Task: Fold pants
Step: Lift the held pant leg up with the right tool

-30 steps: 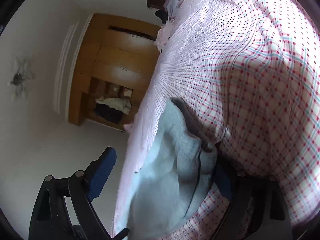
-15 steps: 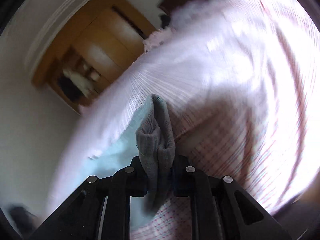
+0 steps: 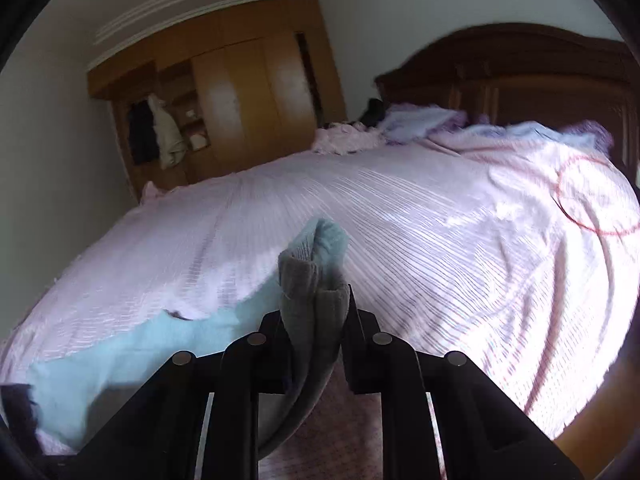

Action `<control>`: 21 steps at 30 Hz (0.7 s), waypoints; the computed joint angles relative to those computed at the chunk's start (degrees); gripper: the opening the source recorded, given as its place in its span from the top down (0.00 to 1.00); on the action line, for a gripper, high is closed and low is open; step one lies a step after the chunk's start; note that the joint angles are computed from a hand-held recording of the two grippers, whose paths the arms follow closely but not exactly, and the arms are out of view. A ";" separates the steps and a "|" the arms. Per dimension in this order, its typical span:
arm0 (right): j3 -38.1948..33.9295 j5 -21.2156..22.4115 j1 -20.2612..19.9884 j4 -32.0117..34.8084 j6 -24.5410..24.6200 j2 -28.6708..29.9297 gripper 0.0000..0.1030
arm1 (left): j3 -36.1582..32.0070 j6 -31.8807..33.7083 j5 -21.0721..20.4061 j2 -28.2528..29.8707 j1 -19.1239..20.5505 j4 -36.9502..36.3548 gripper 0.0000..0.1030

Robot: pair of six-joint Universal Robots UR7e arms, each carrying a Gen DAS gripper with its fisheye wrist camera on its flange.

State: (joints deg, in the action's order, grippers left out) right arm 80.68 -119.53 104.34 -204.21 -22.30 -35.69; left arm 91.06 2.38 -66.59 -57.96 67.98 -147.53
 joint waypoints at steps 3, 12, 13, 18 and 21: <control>-1.78 -0.44 1.85 0.93 -2.02 0.43 0.90 | -0.46 -2.30 -1.40 -1.90 -0.18 2.02 0.85; -10.10 -1.78 9.83 -0.43 -15.83 6.01 0.91 | 2.35 2.94 3.80 -12.36 -0.16 -4.34 0.59; -11.38 -1.87 10.71 -0.04 -16.91 6.95 0.91 | 2.55 3.68 4.94 -12.98 -0.11 -4.95 0.56; -18.90 -2.58 14.53 1.63 -23.66 13.57 0.91 | 3.18 6.39 8.93 -16.47 1.92 -8.67 0.53; -23.59 -3.70 16.23 2.13 -26.46 18.54 0.91 | 3.20 5.57 9.92 -18.23 3.77 -9.38 0.51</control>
State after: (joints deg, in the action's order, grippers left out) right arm 57.08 -123.23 120.57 -202.09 -48.76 -17.15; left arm 94.27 7.95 -56.67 -76.19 71.75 -156.91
